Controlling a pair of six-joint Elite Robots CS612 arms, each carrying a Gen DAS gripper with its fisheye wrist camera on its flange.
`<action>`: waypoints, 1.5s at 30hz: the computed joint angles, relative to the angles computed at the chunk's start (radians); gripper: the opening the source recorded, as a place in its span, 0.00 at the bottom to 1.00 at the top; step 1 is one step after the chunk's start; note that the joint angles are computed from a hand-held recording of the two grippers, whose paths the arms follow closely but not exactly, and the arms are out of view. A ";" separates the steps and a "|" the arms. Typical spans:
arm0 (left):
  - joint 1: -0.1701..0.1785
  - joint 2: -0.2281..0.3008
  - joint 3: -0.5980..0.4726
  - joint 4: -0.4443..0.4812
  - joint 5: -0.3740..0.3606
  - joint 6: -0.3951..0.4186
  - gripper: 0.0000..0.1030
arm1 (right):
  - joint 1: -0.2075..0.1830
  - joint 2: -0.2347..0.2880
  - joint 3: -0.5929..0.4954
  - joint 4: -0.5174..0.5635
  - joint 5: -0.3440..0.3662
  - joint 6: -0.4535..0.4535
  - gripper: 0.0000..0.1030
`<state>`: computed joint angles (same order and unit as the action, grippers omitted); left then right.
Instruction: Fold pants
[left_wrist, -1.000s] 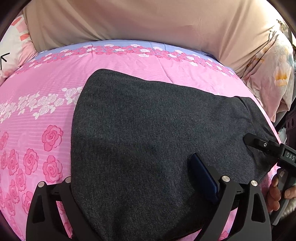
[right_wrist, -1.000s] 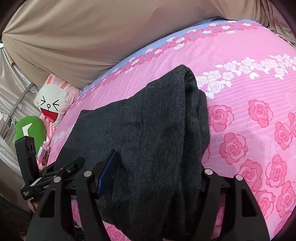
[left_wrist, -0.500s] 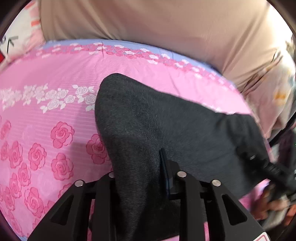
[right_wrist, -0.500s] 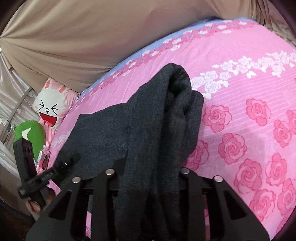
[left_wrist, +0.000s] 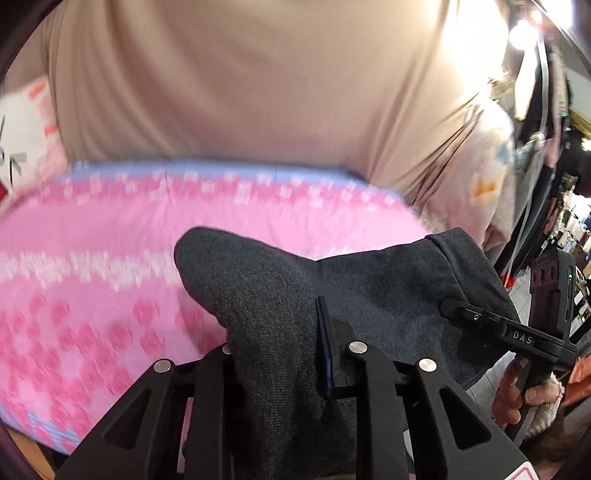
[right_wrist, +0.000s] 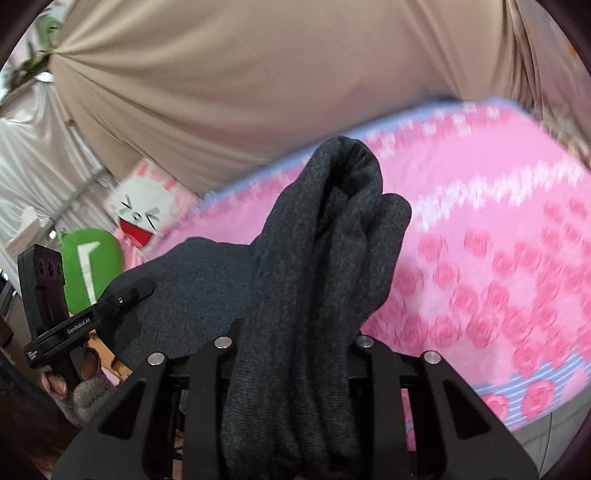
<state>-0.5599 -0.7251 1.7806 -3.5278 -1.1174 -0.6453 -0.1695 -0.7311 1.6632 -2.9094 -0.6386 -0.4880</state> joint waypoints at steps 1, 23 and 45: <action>-0.007 -0.006 0.002 -0.024 0.029 0.027 0.18 | -0.002 -0.004 0.005 -0.041 0.019 0.015 0.26; 0.006 -0.018 -0.213 -0.495 0.290 0.716 0.19 | 0.054 0.148 -0.456 -0.856 0.194 0.760 0.27; 0.233 0.263 -0.665 0.076 0.118 0.384 0.20 | 0.186 0.601 -1.250 0.028 0.005 0.525 0.27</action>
